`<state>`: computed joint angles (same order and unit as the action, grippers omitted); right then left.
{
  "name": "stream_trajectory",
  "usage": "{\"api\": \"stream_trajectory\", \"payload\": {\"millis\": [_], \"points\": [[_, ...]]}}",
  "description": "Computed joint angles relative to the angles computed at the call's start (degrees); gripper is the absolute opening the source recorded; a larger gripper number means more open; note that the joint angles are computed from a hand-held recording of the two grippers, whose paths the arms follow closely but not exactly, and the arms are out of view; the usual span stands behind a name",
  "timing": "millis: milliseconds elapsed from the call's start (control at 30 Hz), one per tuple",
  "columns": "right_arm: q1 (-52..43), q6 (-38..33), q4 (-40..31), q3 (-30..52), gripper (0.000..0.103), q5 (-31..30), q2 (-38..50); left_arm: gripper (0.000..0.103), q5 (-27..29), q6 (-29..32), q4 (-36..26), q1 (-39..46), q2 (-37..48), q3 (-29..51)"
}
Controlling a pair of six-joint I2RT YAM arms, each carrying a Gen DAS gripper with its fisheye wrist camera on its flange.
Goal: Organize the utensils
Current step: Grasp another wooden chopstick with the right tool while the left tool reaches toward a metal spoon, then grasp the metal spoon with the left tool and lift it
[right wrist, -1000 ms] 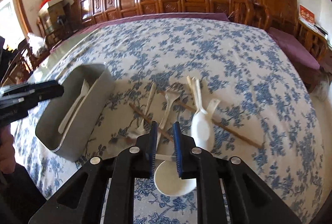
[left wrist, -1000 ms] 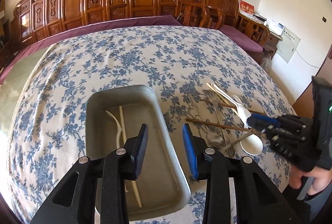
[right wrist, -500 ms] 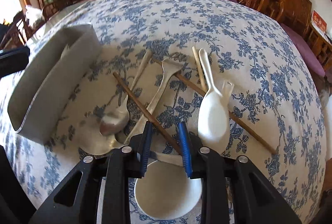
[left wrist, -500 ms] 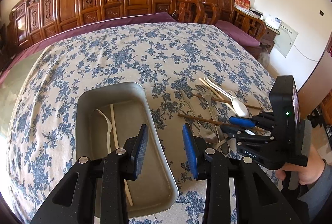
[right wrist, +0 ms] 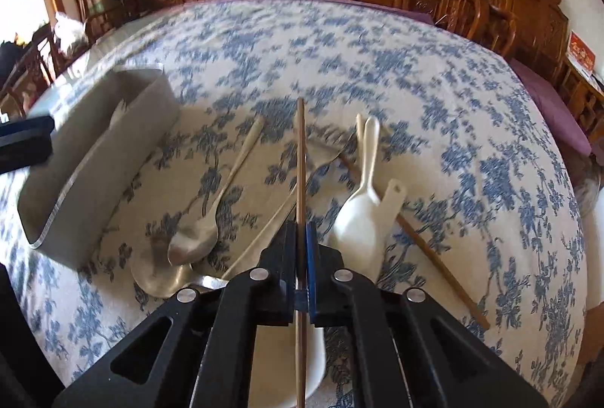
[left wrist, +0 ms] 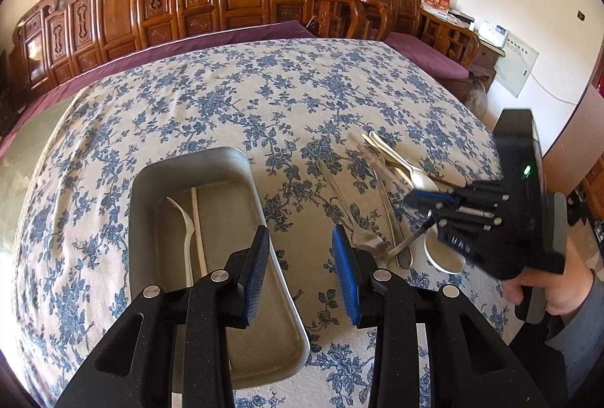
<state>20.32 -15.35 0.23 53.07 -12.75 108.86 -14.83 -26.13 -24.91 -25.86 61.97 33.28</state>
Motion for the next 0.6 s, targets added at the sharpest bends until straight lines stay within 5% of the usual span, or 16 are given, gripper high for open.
{"api": "stream_trajectory", "payload": {"millis": [300,600], "points": [[-4.1,4.2,6.6,-3.3,0.006,-1.2,-5.5,0.032,-1.0,-1.7,1.5,-2.9,3.6,0.8],[-7.5,5.8,6.1,-2.4,0.006,-3.5,-4.8,0.032,-2.8,-4.3,1.9,-5.7,9.4,3.7]]}}
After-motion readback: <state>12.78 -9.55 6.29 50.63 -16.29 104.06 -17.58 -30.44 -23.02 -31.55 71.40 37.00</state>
